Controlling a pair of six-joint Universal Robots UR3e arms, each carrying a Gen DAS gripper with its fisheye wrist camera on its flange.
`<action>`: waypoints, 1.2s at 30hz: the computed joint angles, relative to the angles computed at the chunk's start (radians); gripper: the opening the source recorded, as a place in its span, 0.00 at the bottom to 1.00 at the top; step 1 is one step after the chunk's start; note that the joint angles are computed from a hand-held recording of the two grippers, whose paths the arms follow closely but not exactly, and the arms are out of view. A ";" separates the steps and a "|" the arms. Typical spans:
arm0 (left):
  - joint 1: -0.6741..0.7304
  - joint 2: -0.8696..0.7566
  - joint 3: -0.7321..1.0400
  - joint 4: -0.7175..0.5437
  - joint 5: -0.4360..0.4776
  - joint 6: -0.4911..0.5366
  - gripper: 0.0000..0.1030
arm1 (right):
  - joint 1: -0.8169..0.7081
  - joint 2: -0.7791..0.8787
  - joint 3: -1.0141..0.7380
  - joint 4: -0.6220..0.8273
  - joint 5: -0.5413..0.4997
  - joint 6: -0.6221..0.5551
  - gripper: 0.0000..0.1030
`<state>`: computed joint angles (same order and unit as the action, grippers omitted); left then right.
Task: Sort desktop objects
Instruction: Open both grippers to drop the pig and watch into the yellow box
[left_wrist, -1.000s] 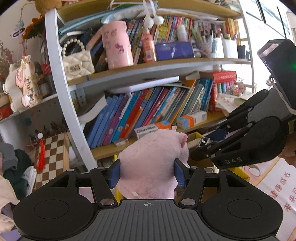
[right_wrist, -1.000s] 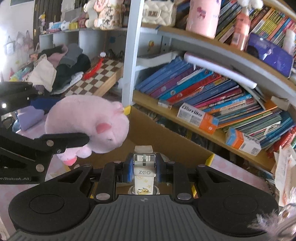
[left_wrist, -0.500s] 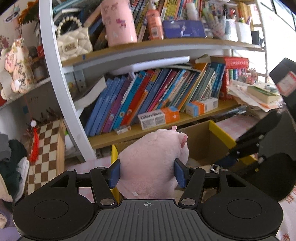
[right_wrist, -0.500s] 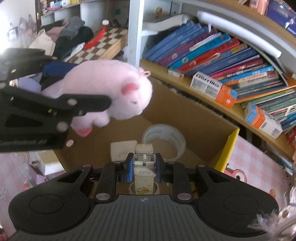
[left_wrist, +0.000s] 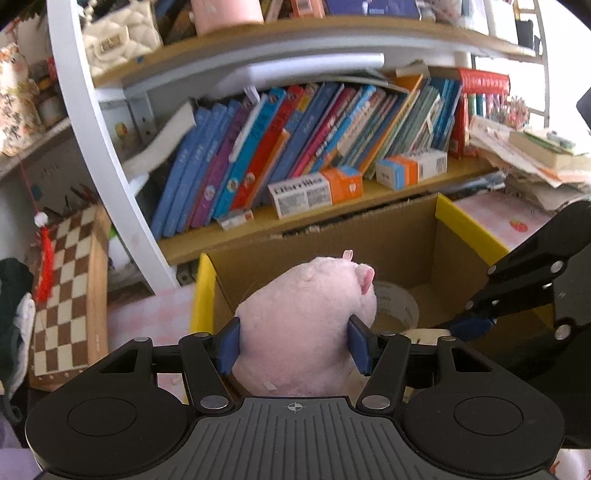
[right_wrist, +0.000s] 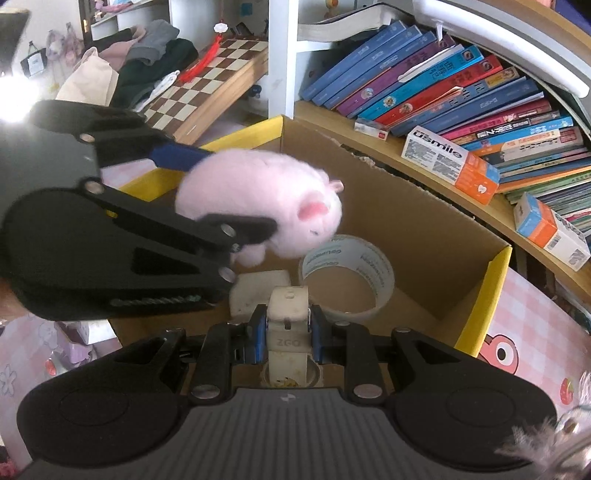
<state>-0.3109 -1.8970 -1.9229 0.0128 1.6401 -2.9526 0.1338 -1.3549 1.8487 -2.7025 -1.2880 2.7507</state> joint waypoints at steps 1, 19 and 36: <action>-0.001 -0.010 0.009 -0.011 0.001 -0.004 0.57 | -0.001 0.004 -0.003 0.002 0.002 -0.001 0.21; -0.015 -0.055 0.113 -0.159 0.019 0.015 0.67 | -0.014 0.030 -0.026 0.045 0.021 0.002 0.22; -0.024 0.059 0.021 -0.079 0.025 0.014 0.82 | -0.031 -0.071 0.058 -0.009 0.020 0.043 0.61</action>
